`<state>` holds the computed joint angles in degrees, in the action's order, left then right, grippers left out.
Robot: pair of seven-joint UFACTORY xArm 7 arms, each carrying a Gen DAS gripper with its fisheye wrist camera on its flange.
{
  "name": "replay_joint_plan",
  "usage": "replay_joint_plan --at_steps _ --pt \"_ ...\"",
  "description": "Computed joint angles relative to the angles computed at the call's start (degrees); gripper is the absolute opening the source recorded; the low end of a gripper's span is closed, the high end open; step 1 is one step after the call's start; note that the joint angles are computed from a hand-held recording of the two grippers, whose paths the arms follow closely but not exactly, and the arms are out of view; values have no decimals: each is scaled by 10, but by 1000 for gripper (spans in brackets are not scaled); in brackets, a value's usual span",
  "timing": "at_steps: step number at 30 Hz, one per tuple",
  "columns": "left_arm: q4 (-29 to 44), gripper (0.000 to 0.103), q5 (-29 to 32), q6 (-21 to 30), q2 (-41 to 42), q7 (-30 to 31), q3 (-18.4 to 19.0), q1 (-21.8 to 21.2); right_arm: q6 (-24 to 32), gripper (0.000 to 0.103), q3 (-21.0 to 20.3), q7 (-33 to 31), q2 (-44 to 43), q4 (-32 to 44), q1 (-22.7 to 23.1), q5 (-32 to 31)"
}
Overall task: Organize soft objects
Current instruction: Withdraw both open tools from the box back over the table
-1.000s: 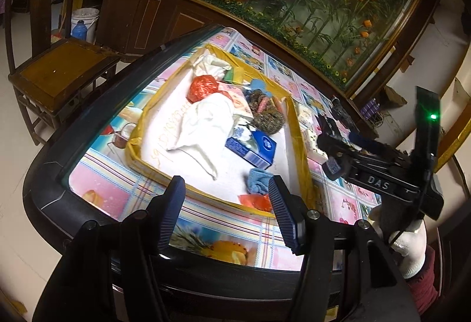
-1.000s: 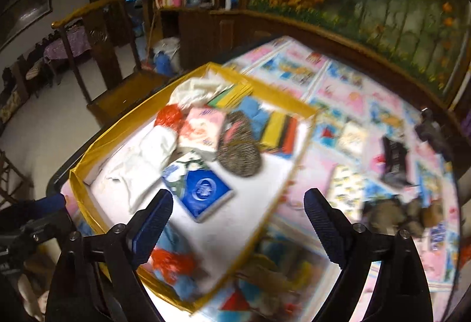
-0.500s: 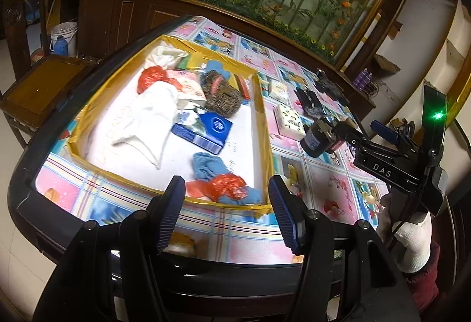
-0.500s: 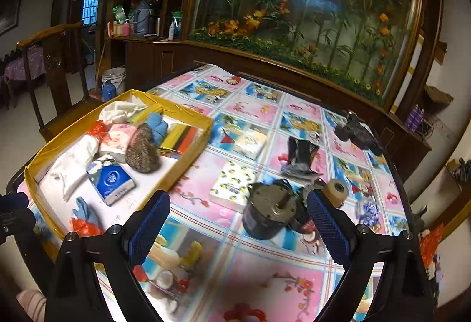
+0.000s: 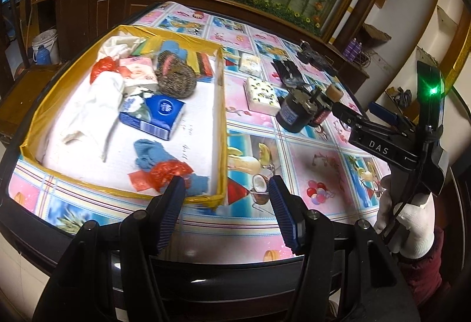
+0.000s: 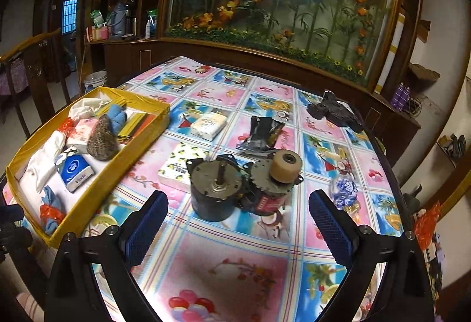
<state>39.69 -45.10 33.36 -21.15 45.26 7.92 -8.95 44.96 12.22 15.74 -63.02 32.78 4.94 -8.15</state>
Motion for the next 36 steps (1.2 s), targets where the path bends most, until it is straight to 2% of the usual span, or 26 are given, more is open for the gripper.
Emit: replay_joint_plan --at_steps 8,11,15,19,23,29,32,34,36 --pt "-5 57 15 3 0 -15 -18 -14 -2 98 -44 -25 -18 -23 -11 4" --pt "-7 57 18 7 0 -11 -21 -22 4 98 -75 -41 -19 -27 -21 13" --pt "-12 57 14 17 -3 8 -22 -35 20 98 -135 -68 -9 -25 -63 23" --pt "-12 57 3 27 4 25 -23 -42 15 98 -195 -101 38 0 -112 35" --pt "-7 57 -5 38 16 29 -25 -39 -3 98 -237 -132 125 53 -123 73" --pt "4 57 -11 42 32 29 -29 -26 -9 95 -228 -152 282 137 -130 112" --pt "11 57 -14 46 37 33 -29 -20 -5 85 -205 -147 346 169 -136 110" --pt "19 57 -19 52 41 38 -28 -17 11 72 -199 -151 381 186 -132 116" --pt "31 57 -21 61 49 40 -29 -13 13 67 -198 -156 397 189 -132 126"
